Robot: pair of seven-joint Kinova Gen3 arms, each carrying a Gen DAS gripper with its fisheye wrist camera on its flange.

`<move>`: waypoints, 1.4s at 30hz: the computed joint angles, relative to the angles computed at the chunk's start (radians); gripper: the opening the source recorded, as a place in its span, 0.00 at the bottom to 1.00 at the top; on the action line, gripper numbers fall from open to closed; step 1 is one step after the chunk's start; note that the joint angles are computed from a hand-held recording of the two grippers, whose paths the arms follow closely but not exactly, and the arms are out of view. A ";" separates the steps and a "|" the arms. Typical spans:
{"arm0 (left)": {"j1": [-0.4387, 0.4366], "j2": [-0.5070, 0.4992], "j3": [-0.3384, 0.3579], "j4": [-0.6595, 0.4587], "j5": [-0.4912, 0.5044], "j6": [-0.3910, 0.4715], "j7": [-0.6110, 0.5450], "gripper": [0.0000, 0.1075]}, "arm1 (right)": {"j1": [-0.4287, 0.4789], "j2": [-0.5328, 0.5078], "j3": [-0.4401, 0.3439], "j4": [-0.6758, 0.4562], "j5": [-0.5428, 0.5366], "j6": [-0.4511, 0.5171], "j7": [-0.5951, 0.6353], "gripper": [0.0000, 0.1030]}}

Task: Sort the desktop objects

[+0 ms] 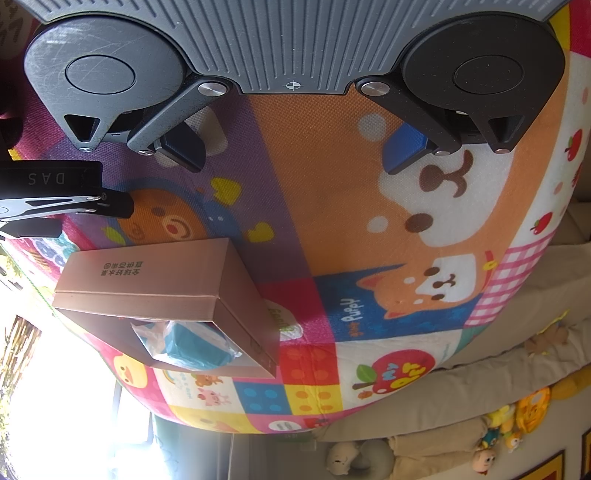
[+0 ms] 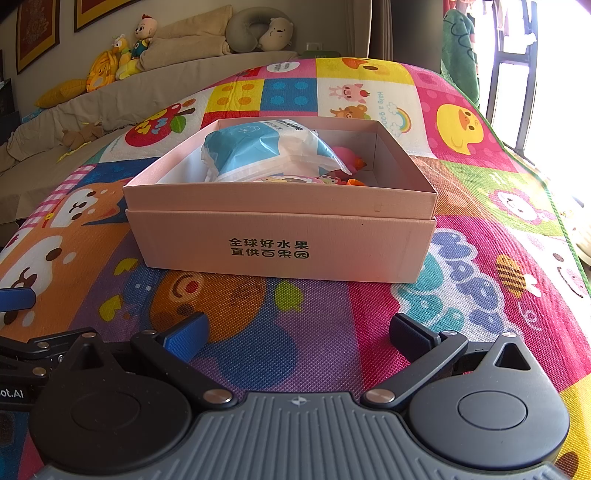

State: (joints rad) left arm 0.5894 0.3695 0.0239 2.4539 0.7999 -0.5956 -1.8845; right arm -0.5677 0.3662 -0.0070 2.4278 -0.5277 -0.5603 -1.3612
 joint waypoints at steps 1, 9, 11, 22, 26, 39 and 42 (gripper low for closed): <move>-0.002 0.000 0.001 0.001 -0.003 -0.001 0.003 0.96 | 0.000 0.000 0.000 0.000 0.000 0.000 0.000 1.00; -0.002 -0.001 0.000 0.002 -0.005 -0.001 0.004 0.96 | 0.001 0.000 0.000 0.000 -0.001 0.000 0.001 1.00; -0.005 -0.001 0.002 0.004 -0.010 -0.002 0.009 0.96 | 0.001 -0.001 -0.001 0.000 -0.001 0.000 0.001 1.00; -0.003 -0.002 -0.001 0.003 -0.008 0.002 0.005 0.96 | 0.003 -0.002 0.000 -0.002 0.001 0.003 0.002 1.00; -0.007 -0.003 0.002 0.005 -0.016 0.000 0.013 0.96 | 0.001 -0.002 0.000 -0.001 -0.001 0.003 0.002 1.00; -0.006 -0.001 0.001 0.004 -0.017 0.000 0.013 0.96 | 0.001 -0.002 0.001 -0.002 -0.001 0.004 0.004 1.00; -0.002 -0.002 -0.003 0.002 -0.007 0.003 0.001 0.96 | 0.002 -0.002 0.000 -0.002 -0.001 0.003 0.003 1.00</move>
State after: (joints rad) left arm 0.5876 0.3675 0.0206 2.4559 0.7929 -0.5927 -1.8838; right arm -0.5662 0.3646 -0.0066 2.4260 -0.5286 -0.5569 -1.3578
